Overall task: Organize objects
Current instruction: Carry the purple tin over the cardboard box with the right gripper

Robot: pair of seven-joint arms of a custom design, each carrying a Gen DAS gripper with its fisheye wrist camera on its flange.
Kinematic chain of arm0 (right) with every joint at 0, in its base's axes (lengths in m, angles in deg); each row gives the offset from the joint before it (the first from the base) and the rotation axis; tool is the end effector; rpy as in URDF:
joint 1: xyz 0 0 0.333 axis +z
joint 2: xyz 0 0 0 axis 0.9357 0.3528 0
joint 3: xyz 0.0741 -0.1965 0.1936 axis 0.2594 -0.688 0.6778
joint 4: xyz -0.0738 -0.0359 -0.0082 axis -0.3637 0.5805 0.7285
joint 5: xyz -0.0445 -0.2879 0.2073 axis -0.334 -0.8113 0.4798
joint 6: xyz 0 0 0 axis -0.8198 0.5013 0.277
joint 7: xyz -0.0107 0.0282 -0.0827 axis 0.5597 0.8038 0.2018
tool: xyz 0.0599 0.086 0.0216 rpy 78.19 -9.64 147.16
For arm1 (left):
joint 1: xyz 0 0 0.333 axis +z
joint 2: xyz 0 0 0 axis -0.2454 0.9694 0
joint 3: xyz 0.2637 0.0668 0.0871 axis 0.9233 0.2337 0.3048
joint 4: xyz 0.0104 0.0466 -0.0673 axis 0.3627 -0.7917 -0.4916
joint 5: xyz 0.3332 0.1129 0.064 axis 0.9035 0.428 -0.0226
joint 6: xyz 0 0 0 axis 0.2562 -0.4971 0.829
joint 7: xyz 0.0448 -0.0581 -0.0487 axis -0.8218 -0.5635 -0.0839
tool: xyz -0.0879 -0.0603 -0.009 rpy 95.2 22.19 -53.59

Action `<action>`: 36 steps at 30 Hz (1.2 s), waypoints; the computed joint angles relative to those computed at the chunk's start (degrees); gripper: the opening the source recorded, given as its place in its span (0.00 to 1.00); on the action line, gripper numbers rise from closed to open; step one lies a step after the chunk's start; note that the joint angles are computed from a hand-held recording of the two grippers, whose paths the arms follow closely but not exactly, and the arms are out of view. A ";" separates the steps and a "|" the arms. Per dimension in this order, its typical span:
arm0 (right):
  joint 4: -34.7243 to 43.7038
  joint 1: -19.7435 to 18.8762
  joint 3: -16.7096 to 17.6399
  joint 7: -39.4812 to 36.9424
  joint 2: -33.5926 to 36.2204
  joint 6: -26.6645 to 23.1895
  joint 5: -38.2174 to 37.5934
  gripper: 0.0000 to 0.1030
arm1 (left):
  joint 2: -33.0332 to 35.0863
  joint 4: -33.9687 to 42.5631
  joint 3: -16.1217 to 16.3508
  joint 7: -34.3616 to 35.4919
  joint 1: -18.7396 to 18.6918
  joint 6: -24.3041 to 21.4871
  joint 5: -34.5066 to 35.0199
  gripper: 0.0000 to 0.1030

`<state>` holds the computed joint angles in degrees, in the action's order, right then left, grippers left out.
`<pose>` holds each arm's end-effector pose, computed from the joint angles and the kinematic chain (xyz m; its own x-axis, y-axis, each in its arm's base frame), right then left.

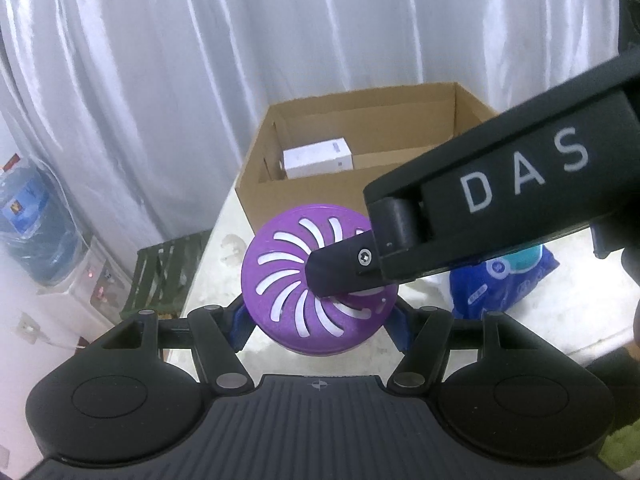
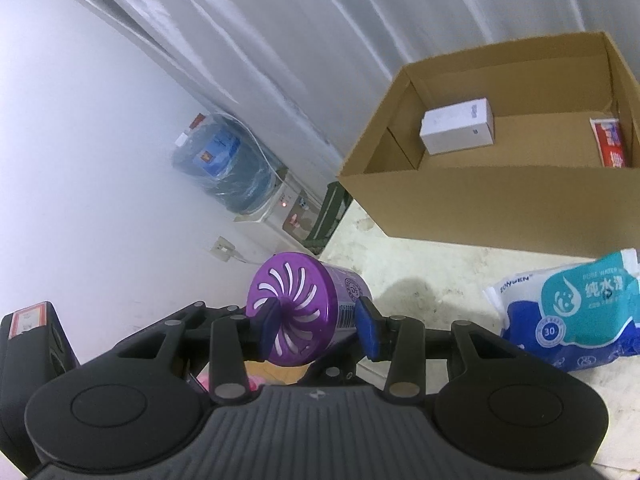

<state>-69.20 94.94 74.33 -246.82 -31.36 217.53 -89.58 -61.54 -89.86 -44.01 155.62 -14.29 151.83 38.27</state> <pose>0.5669 0.2545 0.4481 -0.2889 -0.7238 -0.6266 -0.5209 0.6680 -0.5314 0.5932 -0.0906 0.4428 -0.6688 -0.7142 -0.2065 -0.3975 0.5783 -0.7125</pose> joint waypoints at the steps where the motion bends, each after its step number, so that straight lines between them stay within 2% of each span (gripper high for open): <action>1: 0.11 0.09 -0.05 -0.10 -0.14 -0.16 -0.17 0.44 | -0.23 -0.05 0.01 -0.29 -0.05 0.10 0.01 0.63; 8: 0.73 0.08 -0.43 2.04 -1.32 -1.09 -3.27 0.44 | 0.63 2.17 -0.09 -1.43 -0.30 0.15 0.85 0.63; 13: 0.42 -1.26 0.54 3.32 -2.96 -2.39 -5.35 0.44 | 0.43 3.32 -0.72 -0.89 -0.21 -0.82 -0.13 0.63; 19: 0.07 -3.38 2.17 5.23 -4.55 -3.61 -7.94 0.45 | 1.55 5.70 -0.44 -2.66 -0.92 -1.88 1.96 0.63; 25: 0.22 -5.39 3.38 4.27 -4.86 -3.53 -7.19 0.45 | 2.60 7.52 -0.56 -4.45 -1.24 -2.10 4.77 0.63; 36: 1.11 -6.70 3.35 0.03 -3.97 -3.12 -3.24 0.45 | 5.53 10.98 -1.33 -7.81 -1.37 -1.83 8.98 0.63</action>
